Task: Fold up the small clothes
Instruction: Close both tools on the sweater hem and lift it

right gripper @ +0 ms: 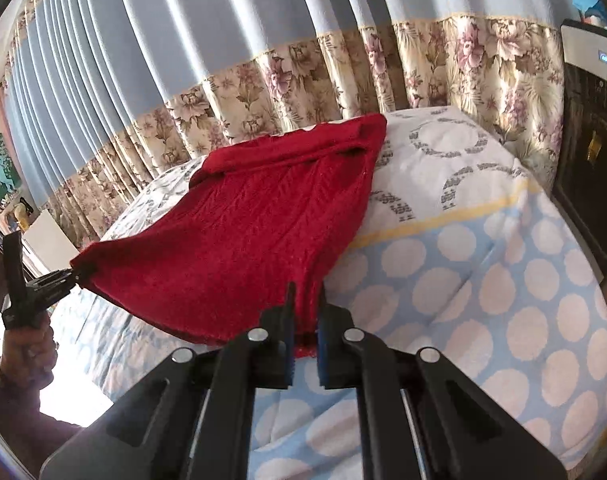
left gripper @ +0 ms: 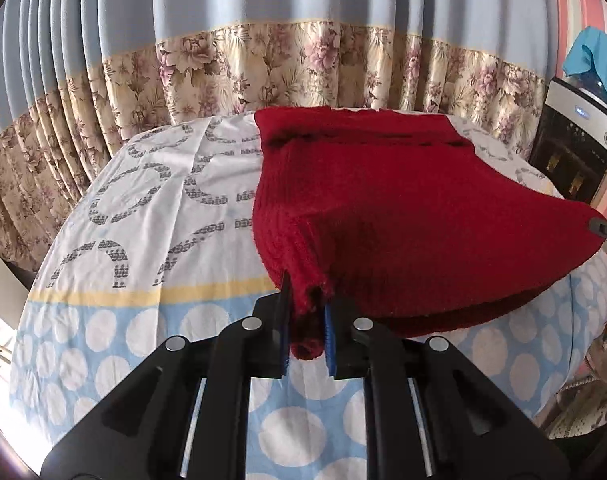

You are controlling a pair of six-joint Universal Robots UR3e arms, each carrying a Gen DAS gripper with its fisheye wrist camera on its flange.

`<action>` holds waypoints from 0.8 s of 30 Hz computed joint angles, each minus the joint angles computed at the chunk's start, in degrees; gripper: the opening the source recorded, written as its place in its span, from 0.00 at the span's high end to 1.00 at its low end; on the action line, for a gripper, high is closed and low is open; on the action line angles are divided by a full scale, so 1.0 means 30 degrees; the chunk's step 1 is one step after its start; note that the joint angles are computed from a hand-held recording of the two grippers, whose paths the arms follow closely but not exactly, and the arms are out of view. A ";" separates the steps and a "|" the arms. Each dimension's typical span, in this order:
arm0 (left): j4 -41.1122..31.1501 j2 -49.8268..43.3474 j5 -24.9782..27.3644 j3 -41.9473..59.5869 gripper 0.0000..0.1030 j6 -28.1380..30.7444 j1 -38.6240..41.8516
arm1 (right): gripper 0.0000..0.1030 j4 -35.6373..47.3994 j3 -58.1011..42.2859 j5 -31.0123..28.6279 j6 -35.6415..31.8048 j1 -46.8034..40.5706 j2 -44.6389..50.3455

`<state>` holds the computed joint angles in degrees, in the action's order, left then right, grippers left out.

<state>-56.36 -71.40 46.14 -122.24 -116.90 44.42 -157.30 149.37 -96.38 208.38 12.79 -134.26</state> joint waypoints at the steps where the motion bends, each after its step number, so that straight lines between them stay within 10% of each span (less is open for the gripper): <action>1: 0.0502 -0.0221 0.0175 0.0109 0.87 -0.0339 -0.0272 | 0.93 0.0046 -0.0114 0.0123 -0.0148 -0.0145 0.0003; 13: 0.8937 -0.8124 0.2947 0.6587 0.85 -0.7561 -0.6174 | 0.93 -0.2651 -0.5302 0.0538 -0.2510 -0.3035 0.6842; 24: 0.7123 -2.0899 0.7983 2.4896 0.90 -1.3031 -1.1584 | 0.93 -0.3049 -1.5162 0.1449 -0.4327 -0.5520 1.6706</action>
<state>-34.99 -134.10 70.08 -47.55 -155.99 9.66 -166.44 103.89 -92.03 195.40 -3.77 -84.14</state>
